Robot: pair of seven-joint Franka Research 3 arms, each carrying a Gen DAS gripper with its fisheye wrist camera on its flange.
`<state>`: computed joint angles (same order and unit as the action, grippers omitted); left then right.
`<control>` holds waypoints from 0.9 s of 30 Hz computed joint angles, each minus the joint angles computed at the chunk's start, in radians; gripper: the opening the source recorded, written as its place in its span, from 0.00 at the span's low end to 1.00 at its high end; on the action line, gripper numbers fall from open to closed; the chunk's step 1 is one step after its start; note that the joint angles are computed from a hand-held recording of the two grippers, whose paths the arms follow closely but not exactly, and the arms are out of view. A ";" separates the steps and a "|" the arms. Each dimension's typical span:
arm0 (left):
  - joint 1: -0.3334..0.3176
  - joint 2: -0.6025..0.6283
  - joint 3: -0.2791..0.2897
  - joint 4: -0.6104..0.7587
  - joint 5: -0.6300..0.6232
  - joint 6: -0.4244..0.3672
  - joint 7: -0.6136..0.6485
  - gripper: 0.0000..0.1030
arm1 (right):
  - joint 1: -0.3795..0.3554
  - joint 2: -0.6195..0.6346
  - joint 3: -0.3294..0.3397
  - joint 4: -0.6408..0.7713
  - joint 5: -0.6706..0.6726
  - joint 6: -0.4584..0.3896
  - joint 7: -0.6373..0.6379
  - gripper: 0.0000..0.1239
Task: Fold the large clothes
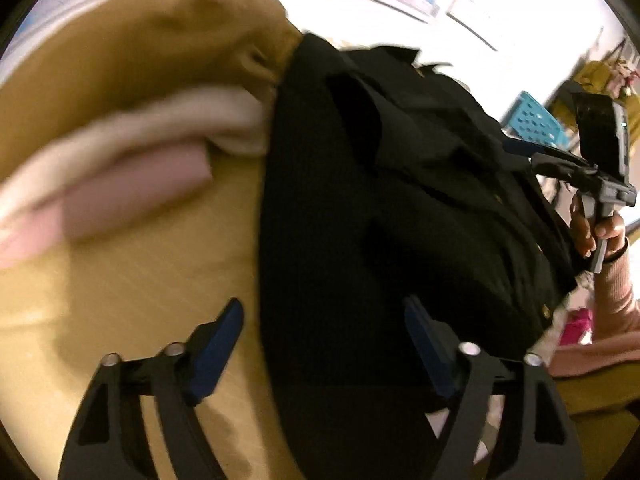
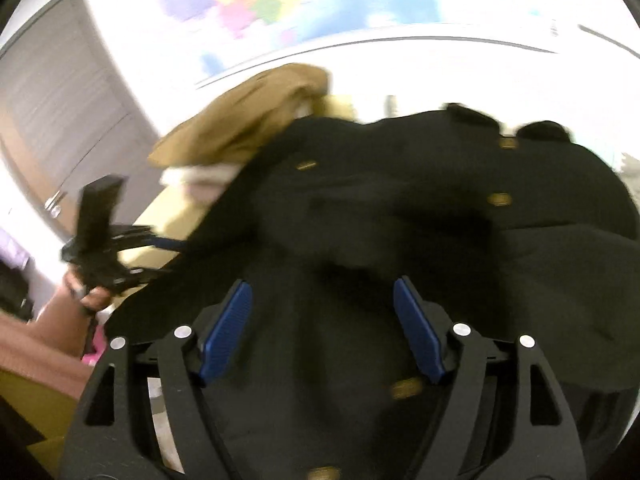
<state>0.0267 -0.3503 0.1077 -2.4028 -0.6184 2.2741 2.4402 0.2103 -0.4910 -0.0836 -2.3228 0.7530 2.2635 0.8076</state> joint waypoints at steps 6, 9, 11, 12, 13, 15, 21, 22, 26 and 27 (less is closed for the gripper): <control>-0.005 -0.031 0.012 -0.027 -0.045 0.003 0.038 0.04 | 0.095 -0.047 0.028 -0.034 0.081 -0.084 -0.057 0.59; -0.012 -0.060 0.037 -0.029 -0.095 -0.008 0.052 0.04 | 0.130 -0.054 0.052 -0.045 0.104 -0.102 -0.070 0.59; -0.011 -0.071 0.051 -0.013 -0.120 -0.034 0.040 0.04 | 0.153 -0.047 0.051 -0.044 0.135 -0.120 -0.086 0.59; -0.011 -0.072 0.059 0.004 -0.133 -0.055 0.037 0.04 | 0.166 -0.047 0.058 -0.045 0.153 -0.120 -0.097 0.59; -0.010 -0.070 0.063 0.019 -0.141 -0.071 0.032 0.04 | 0.172 -0.044 0.058 -0.042 0.160 -0.128 -0.104 0.59; -0.010 -0.056 0.071 0.081 -0.162 -0.122 0.021 0.04 | 0.187 -0.035 0.064 -0.031 0.179 -0.135 -0.127 0.59; -0.021 0.024 0.019 0.288 -0.174 -0.196 -0.057 0.04 | 0.217 -0.036 0.056 -0.006 0.301 -0.151 -0.200 0.63; -0.027 0.049 -0.003 0.335 -0.165 -0.194 -0.079 0.04 | 0.214 -0.040 0.051 -0.002 0.323 -0.140 -0.208 0.63; -0.045 0.163 -0.071 0.499 -0.123 -0.228 -0.157 0.05 | 0.189 -0.070 0.029 -0.018 0.376 -0.083 -0.218 0.63; -0.048 0.195 -0.087 0.538 -0.114 -0.242 -0.169 0.05 | 0.180 -0.078 0.015 -0.024 0.389 -0.079 -0.216 0.63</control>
<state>-0.0212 -0.1552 0.0209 -1.8652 -0.7327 2.0320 2.2711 0.3904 -0.5692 -0.0682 -2.3466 1.1421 2.1849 0.5918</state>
